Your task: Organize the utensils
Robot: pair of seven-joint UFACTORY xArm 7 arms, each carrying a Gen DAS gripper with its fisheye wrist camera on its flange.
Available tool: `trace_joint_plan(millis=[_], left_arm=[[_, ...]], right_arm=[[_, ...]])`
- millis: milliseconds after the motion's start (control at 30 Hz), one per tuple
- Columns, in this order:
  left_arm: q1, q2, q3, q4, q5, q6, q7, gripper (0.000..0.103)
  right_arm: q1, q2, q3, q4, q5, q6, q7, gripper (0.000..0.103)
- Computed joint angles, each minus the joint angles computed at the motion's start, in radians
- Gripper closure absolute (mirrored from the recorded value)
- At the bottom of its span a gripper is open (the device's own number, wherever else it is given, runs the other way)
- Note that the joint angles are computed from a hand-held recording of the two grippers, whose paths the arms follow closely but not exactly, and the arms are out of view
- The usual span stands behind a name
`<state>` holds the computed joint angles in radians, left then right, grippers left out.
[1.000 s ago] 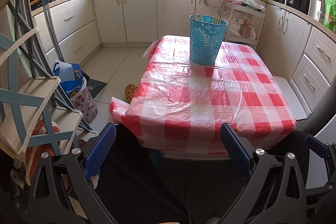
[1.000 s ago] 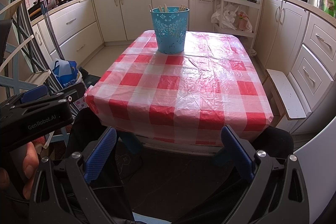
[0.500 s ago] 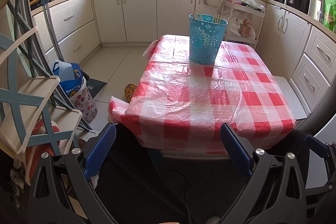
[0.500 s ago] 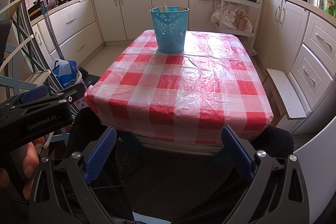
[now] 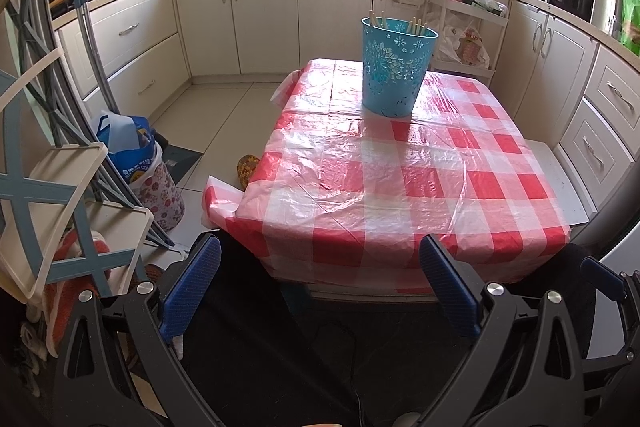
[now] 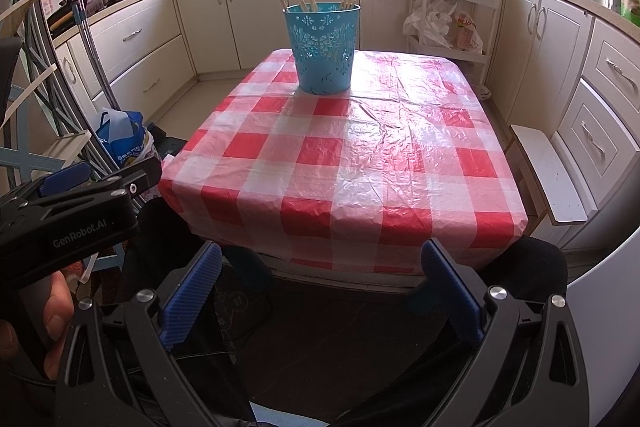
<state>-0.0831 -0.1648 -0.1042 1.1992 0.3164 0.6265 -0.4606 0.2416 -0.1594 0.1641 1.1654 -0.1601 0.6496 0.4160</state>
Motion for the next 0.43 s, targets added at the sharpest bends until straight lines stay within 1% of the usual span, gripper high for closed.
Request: trace_joint_plan(millis=[233, 300, 367, 400, 433], left_arm=[[-0.004, 0.051, 0.011, 0.052, -0.008, 0.024, 0.006, 0.008], [-0.006, 0.066, 0.019, 0.065, -0.03, 0.023, 0.021, 0.008], [-0.009, 0.06, 0.032, 0.05, -0.074, -0.015, 0.056, 0.008], [-0.01, 0.059, 0.043, 0.042, -0.115, -0.048, 0.091, 0.008], [-0.011, 0.04, 0.048, 0.01, -0.144, -0.104, 0.112, 0.008]], right_arm=[[0.002, 0.047, -0.011, 0.051, 0.02, 0.028, -0.029, 0.007], [0.003, 0.054, -0.014, 0.055, 0.026, 0.032, -0.037, 0.007], [0.004, 0.067, -0.015, 0.07, 0.028, 0.039, -0.04, 0.007], [0.005, 0.069, -0.016, 0.072, 0.029, 0.041, -0.041, 0.007], [0.005, 0.079, -0.018, 0.086, 0.03, 0.046, -0.045, 0.007]])
